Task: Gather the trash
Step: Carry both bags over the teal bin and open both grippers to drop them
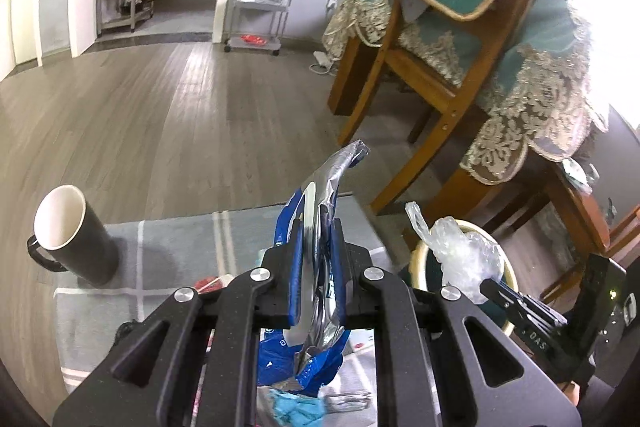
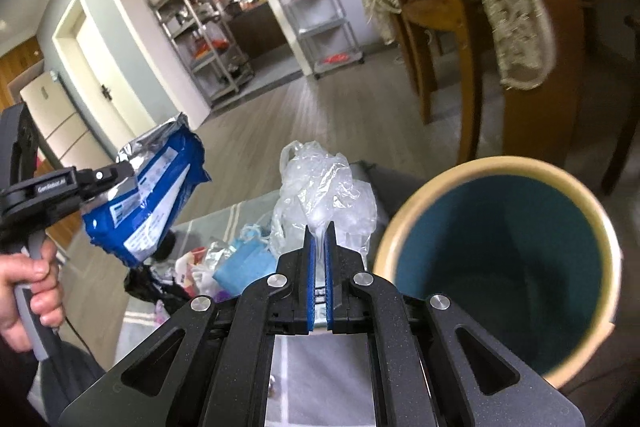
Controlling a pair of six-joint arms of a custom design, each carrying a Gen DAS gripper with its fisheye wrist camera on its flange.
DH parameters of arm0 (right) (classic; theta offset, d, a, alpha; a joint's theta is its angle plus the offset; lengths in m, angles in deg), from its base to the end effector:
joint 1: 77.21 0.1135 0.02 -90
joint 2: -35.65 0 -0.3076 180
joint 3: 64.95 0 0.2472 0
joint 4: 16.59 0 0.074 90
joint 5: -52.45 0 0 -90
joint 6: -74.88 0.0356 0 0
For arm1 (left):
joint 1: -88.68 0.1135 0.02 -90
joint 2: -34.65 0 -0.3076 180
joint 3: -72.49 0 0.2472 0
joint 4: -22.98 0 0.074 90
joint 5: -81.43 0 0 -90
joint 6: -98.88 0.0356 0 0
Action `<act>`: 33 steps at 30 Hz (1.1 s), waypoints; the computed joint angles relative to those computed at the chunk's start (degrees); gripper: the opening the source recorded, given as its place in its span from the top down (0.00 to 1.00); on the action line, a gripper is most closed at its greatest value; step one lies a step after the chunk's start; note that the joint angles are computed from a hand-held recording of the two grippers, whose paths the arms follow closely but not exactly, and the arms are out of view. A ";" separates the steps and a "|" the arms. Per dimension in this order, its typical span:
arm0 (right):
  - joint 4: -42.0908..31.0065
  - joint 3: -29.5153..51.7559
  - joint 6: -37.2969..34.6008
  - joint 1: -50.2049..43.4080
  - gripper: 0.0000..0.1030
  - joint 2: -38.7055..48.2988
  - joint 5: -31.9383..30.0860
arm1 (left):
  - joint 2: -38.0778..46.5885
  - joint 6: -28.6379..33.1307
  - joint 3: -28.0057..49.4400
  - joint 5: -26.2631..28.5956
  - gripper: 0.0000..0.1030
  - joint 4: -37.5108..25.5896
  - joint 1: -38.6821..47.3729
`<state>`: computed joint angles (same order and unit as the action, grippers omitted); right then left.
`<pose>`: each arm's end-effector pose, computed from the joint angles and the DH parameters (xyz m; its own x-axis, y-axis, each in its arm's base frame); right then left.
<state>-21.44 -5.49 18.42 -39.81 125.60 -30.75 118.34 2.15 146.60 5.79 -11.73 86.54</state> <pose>0.2583 0.1922 0.2324 -0.6738 0.1754 -0.7178 -0.1848 0.9005 0.3936 0.3071 -0.0203 0.3023 -0.7180 -0.0868 -0.6906 0.1303 0.9579 -0.2559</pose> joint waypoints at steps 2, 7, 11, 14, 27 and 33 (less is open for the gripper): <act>-0.03 -1.24 0.17 0.08 0.95 -2.09 1.00 | -0.61 -0.73 0.37 -0.68 0.88 -0.16 -1.94; -0.51 -3.68 0.54 1.25 0.95 -5.85 4.02 | -1.75 -3.12 0.99 -2.38 0.88 0.03 -7.70; -0.92 -5.78 1.69 1.18 0.95 -8.30 5.43 | -1.75 -4.85 0.67 -3.35 0.88 0.93 -12.10; -1.88 -7.24 2.82 0.62 0.95 -9.92 6.23 | -0.85 -6.45 0.14 -3.62 0.88 2.57 -15.38; -8.64 -10.27 5.44 -3.98 0.95 -13.72 8.62 | 11.03 -13.23 1.69 -2.87 0.88 10.50 -26.51; -9.23 -12.75 7.03 -8.18 0.95 -14.32 5.58 | 17.74 -15.88 4.59 -1.33 0.88 12.27 -28.98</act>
